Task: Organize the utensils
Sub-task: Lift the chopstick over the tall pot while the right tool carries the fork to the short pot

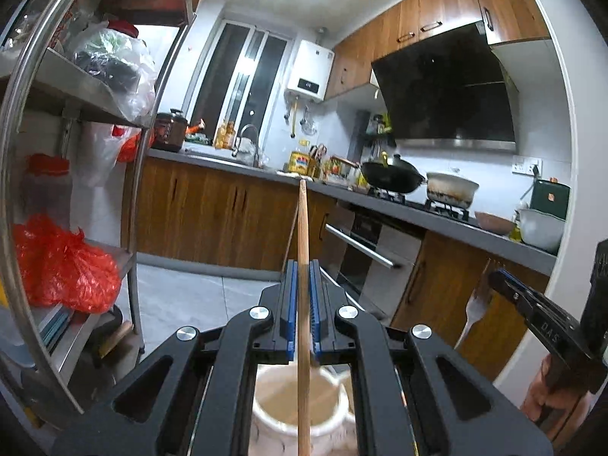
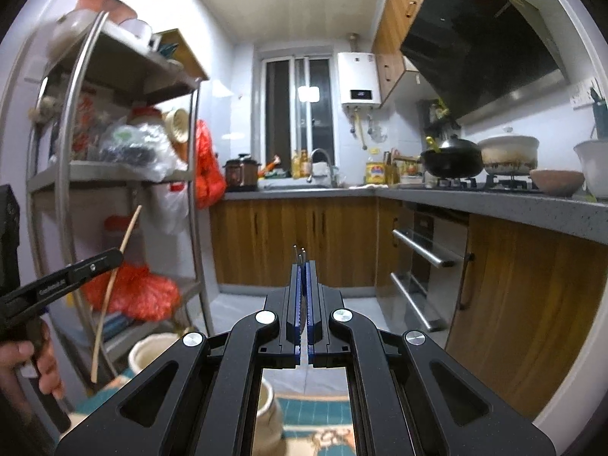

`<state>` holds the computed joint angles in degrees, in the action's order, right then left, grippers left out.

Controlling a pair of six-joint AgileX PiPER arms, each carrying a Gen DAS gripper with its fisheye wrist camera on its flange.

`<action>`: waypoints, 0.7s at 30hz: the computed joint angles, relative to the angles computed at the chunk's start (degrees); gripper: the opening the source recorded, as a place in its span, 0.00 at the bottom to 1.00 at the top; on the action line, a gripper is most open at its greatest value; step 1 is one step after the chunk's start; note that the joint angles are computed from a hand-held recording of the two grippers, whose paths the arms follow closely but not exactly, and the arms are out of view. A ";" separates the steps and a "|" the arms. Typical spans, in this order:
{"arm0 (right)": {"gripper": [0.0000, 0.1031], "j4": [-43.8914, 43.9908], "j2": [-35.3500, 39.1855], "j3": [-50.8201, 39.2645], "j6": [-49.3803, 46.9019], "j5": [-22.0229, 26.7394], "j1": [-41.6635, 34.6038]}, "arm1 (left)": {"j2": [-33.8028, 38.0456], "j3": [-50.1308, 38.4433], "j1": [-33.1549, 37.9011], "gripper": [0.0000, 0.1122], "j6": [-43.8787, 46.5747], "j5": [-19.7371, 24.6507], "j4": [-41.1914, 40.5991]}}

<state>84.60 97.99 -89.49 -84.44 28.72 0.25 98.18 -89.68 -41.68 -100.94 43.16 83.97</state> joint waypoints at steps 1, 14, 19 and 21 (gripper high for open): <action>0.03 1.42 0.88 -0.72 -0.48 -1.35 0.40 | 1.12 -1.14 0.34 0.05 -0.59 0.12 1.07; 0.03 6.33 5.93 -1.11 -11.85 -9.40 6.24 | 10.95 -7.08 2.36 0.05 -2.69 3.30 7.74; 0.03 -1.56 7.08 -1.77 -6.34 -9.14 7.15 | 8.69 -1.41 1.16 0.05 -3.18 3.42 6.93; 0.03 -4.90 7.48 -2.04 -3.24 -8.66 7.32 | 8.36 -0.89 0.52 0.05 0.42 3.76 4.49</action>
<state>79.70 105.47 -91.53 -87.68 20.06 7.58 106.54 -90.57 -41.16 -100.52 46.92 88.46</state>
